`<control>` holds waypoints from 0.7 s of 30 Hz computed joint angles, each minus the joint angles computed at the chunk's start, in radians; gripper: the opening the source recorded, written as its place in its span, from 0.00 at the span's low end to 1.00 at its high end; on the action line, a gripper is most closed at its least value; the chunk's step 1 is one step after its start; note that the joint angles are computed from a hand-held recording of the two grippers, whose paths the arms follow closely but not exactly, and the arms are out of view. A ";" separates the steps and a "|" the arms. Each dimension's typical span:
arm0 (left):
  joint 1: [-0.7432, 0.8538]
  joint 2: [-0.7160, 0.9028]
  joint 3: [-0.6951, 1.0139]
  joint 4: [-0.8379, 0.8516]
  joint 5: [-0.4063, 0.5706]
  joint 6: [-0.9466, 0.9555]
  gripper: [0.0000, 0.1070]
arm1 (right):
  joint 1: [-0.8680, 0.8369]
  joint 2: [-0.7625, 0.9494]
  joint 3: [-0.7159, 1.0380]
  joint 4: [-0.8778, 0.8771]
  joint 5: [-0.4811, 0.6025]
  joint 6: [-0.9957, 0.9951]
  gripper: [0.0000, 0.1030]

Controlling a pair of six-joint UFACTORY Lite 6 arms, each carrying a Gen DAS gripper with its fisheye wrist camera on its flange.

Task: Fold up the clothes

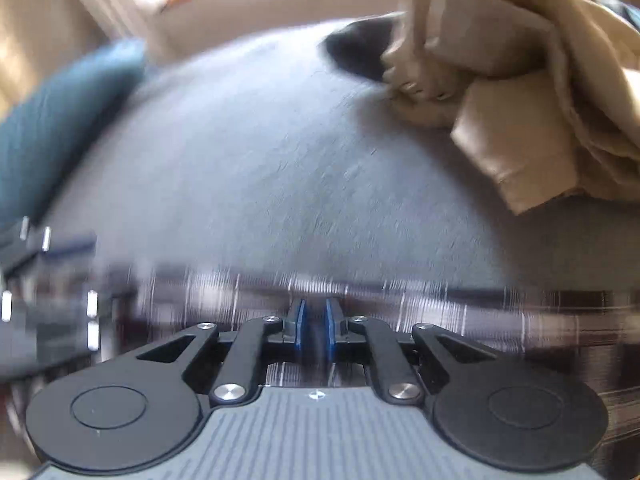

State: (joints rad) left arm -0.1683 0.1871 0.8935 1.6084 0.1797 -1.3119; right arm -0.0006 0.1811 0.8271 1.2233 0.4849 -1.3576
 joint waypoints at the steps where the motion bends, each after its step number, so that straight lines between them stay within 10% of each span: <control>1: -0.007 -0.004 0.001 0.014 -0.002 -0.012 0.55 | 0.000 0.009 0.014 0.010 0.001 0.033 0.10; 7: -0.068 0.023 0.036 0.018 -0.003 -0.024 0.55 | -0.214 -0.285 -0.103 -0.179 0.131 0.156 0.16; 10: -0.108 0.072 0.069 0.064 0.010 -0.083 0.55 | -0.472 -0.487 -0.165 -0.378 0.227 0.126 0.40; 16: -0.180 0.136 0.125 0.069 0.063 -0.128 0.55 | -0.977 -0.570 -0.182 -0.565 0.286 -0.331 0.44; 21: -0.225 0.146 0.148 0.002 0.112 -0.086 0.55 | -1.071 -0.528 -0.245 -0.490 0.226 -0.669 0.44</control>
State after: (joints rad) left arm -0.3936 0.3335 1.0419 1.6106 0.2912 -1.3977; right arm -1.0716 -0.3464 0.5822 0.7338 0.7112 -2.0267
